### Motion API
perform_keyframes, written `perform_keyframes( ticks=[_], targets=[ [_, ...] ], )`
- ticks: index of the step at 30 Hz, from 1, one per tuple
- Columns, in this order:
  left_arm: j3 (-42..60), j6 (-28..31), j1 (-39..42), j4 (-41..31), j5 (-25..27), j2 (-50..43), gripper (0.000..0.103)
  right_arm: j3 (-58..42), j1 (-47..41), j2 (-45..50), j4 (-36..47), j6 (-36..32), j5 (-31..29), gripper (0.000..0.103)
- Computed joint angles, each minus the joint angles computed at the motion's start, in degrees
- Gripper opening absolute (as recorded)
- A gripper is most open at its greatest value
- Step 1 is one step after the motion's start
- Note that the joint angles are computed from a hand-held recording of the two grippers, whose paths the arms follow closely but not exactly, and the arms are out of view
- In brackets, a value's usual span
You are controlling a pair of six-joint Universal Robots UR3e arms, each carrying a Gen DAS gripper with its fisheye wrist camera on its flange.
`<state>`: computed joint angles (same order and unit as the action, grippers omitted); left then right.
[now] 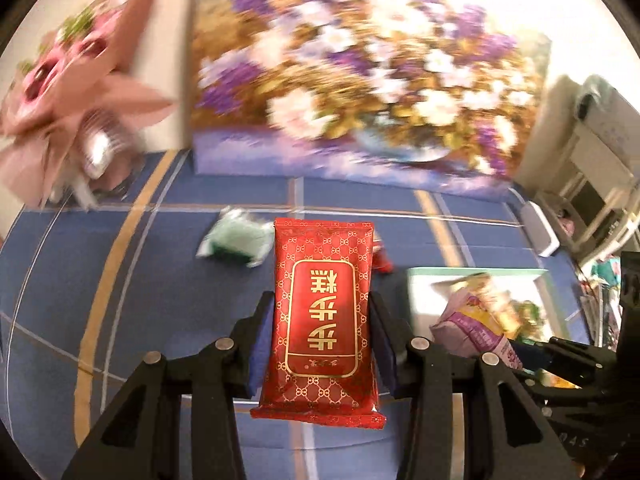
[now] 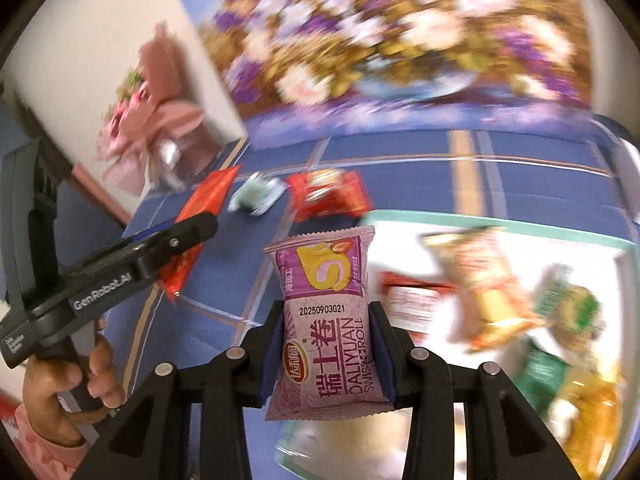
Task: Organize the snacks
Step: 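Carry the red packet and pink bag over the tray with both tools, then drop the red packet and pink bag into the tray by opening both tools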
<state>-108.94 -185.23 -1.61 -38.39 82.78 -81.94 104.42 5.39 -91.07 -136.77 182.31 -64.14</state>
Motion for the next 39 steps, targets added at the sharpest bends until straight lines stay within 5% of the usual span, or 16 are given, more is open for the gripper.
perform_keyframes(
  ticks=[11, 15, 27, 29, 31, 35, 39],
  targets=[
    [21.1, -2.6, -20.3, -5.9, 5.2, -18.5, 0.046, 13.3, -19.3, -14.4, 3.1, -2.1, -6.8, 0.042],
    [26.8, -2.5, -25.2, -7.8, 6.1, -25.0, 0.047, 16.3, -23.8, -15.3, 3.7, -3.5, -4.8, 0.043],
    [27.0, -5.2, -25.8, -7.7, 4.6, -25.8, 0.061, 18.5, -25.8, -18.9, 3.7, -4.4, -3.0, 0.053],
    [24.7, -5.7, -24.3, -6.4, 3.8, -23.5, 0.062, 18.2, -25.4, -19.8, 3.8, -4.4, -3.8, 0.058],
    [22.6, -5.8, -22.9, -5.2, 3.5, -21.7, 0.068, 17.7, -23.9, -20.0, 3.1, -3.9, -5.6, 0.077],
    [18.4, -6.5, -19.2, -4.2, 4.8, -18.0, 0.075, 15.9, -18.5, -17.9, 0.5, -2.8, -11.3, 0.082],
    [14.3, -7.3, -15.2, -3.0, 7.7, -15.1, 0.085, 14.0, -12.8, -14.8, -1.9, -1.9, -16.3, 0.098]
  ],
)
